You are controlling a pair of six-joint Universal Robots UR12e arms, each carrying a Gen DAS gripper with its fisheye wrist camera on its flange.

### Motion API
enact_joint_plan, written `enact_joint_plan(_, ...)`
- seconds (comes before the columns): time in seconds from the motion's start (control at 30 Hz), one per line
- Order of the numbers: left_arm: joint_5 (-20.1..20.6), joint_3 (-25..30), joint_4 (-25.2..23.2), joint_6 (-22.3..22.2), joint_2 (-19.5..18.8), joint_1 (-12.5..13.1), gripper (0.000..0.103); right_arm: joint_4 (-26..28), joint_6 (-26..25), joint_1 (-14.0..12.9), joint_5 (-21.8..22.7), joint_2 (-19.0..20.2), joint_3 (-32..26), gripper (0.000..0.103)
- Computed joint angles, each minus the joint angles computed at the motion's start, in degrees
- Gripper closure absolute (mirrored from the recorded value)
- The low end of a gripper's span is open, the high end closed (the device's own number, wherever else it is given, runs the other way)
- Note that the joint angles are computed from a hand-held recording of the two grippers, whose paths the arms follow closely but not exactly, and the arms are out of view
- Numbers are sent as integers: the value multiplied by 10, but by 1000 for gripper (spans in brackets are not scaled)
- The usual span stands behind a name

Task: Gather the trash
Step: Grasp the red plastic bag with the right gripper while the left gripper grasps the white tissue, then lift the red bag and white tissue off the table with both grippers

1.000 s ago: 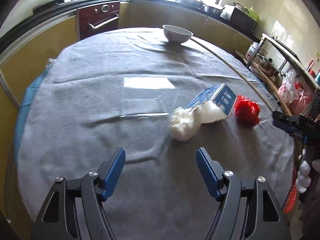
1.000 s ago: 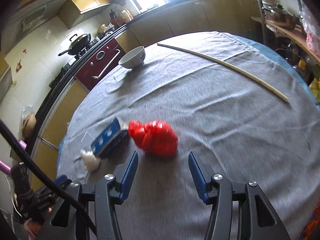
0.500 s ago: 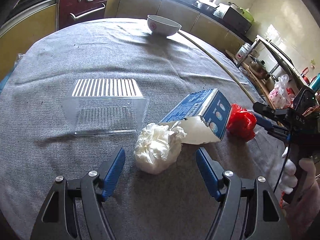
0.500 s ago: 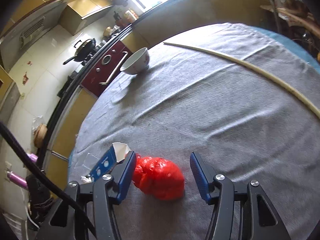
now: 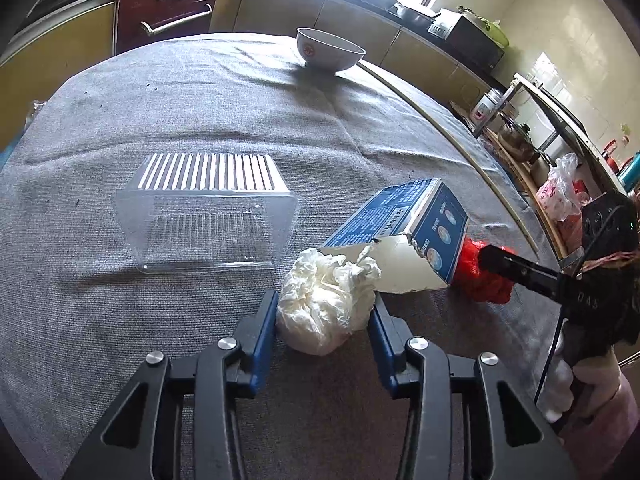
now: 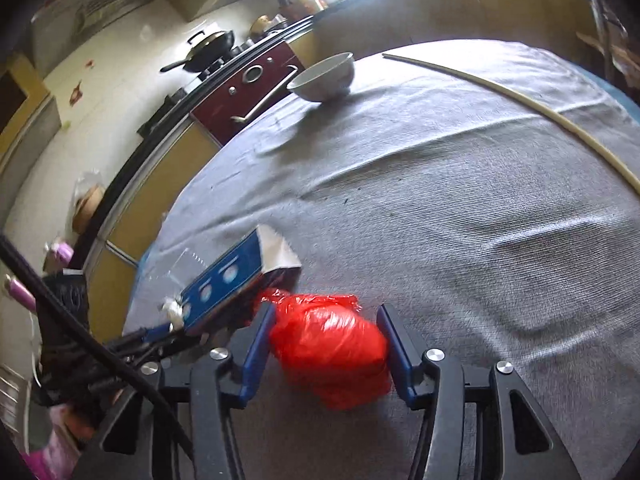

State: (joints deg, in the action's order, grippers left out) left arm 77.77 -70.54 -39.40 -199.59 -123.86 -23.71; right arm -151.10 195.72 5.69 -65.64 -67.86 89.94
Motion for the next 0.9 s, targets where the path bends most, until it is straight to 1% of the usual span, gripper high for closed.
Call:
enact_joint_plan(0.1, -2, -6, 0, -5, 4, 0, 60, 3, 0, 2, -1, -8, 8, 53)
enact_joint_plan(0.17, -1, -12, 0, -5, 9, 0, 60, 1, 2, 2, 1, -15, 16, 53)
enact_joint_plan(0.43, 13, -56, 0, -1, 44, -5, 60, -43, 31, -5, 23, -61, 76, 53)
enact_joint_plan(0.5, 18, -68, 2, 7, 55, -10, 60, -61, 41, -8, 30, -75, 94, 53)
enact_joint_plan(0.6, 12, -86, 10, 17, 71, -17, 60, -86, 64, -13, 46, -94, 120, 53)
enact_joint_plan(0.67, 14, -94, 10, 29, 79, -26, 60, -92, 72, -14, 43, -108, 136, 53)
enact_joint_plan(0.73, 15, -101, 14, 41, 86, -34, 60, -92, 71, -11, 30, -122, 150, 53)
enact_joint_plan(0.8, 16, -108, 12, 53, 91, -44, 60, -91, 81, -10, 30, -135, 165, 53)
enact_joint_plan(0.9, 31, -112, 1, 74, 94, -57, 60, -93, 98, -10, 27, -148, 185, 53)
